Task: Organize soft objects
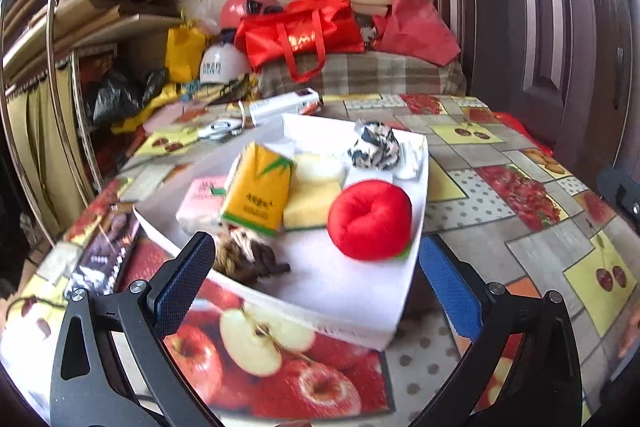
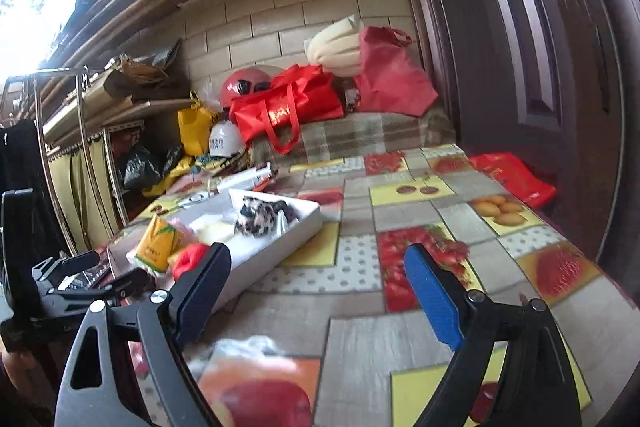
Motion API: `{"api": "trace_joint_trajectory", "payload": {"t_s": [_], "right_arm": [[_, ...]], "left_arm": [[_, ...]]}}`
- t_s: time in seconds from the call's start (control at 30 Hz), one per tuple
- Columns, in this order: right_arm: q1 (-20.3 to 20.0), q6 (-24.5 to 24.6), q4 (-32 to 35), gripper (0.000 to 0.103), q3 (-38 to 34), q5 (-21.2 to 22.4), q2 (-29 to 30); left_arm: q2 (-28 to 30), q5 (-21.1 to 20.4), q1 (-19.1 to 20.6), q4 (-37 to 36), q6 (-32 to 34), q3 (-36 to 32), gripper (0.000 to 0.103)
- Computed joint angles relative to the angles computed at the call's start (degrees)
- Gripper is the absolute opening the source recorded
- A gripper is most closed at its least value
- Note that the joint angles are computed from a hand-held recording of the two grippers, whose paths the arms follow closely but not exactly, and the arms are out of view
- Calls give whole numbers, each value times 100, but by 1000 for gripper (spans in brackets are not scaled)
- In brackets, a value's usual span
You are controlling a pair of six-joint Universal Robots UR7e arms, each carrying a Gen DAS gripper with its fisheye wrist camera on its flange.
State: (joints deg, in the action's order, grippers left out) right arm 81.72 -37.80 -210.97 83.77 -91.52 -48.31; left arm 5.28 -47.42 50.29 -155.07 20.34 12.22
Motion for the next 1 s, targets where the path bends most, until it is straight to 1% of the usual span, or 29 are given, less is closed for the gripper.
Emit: {"api": "trace_joint_trajectory", "payload": {"t_s": [0.13, 0.17, 0.2, 0.4, 0.63, 0.83, 1.0], "right_arm": [[-62, -24, -765, 89, 298, 252, -29], [-57, -43, -840, 89, 305, 243, -13], [-39, -91, -947, 89, 297, 204, 23], [4, -273, -996, 89, 241, 125, 81], [-7, -263, -989, 89, 255, 138, 70], [9, -200, -961, 89, 294, 97, 51], [18, -140, -893, 89, 294, 52, 37]], "left_arm": [[25, 247, -70, -79, 50, 39, 103], [55, 298, -86, -94, 99, 6, 103], [10, 314, -95, -167, 120, 116, 103], [-123, 319, -104, -503, 193, 418, 103], [-208, 287, -137, -901, 391, 668, 103], [-166, 283, -162, -984, 563, 628, 103], [-160, 280, -168, -960, 540, 620, 103]]}}
